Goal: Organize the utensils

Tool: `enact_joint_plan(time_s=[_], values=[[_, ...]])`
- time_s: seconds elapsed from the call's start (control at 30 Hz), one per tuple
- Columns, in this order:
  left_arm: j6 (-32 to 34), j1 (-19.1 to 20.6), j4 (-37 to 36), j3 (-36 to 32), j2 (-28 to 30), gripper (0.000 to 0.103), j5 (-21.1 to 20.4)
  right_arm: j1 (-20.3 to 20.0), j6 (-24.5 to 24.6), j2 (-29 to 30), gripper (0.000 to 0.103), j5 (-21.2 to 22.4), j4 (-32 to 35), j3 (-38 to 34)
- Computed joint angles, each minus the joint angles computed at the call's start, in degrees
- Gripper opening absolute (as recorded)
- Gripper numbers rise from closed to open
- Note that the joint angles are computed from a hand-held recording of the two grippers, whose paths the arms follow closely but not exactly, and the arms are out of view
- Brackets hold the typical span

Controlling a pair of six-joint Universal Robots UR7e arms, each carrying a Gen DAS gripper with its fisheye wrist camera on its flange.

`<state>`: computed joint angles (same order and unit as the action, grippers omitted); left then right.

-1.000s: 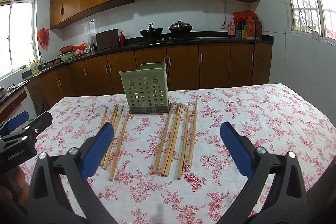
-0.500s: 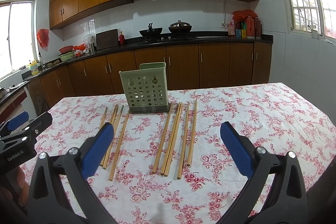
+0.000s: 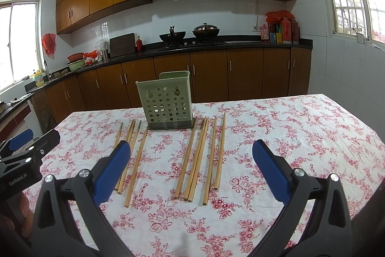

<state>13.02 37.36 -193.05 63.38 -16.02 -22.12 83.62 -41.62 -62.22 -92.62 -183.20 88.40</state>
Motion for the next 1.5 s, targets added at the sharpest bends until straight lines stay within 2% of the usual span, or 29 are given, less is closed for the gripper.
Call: enact_joint_plan(time_s=[1.1,1.2,1.3,1.4,1.5], values=[[-2.0,0.1,1.9,0.5,-0.4,0.101,0.2,-0.3,0.1,0.7,0.099,-0.4,0.3,-0.4],[-7.0,0.6,6.8,1.0,-0.9,0.101,1.1,-0.2,0.8,1.4,0.099,-1.7,1.9,-1.7],[-12.5,1.7,13.8,0.8,-1.5,0.101,2.3,0.1,2.3,3.2,0.099,-5.3,5.0,-5.2],[-23.2,3.2,26.0,1.2,-3.7,0.101,2.4,0.4,3.7,5.7,0.099,-9.2,9.0,-9.9],[-34.3,4.9,39.5,0.5,-5.6,0.101,0.7,0.7,4.9,9.7,0.098,-13.7,15.6,-17.5]])
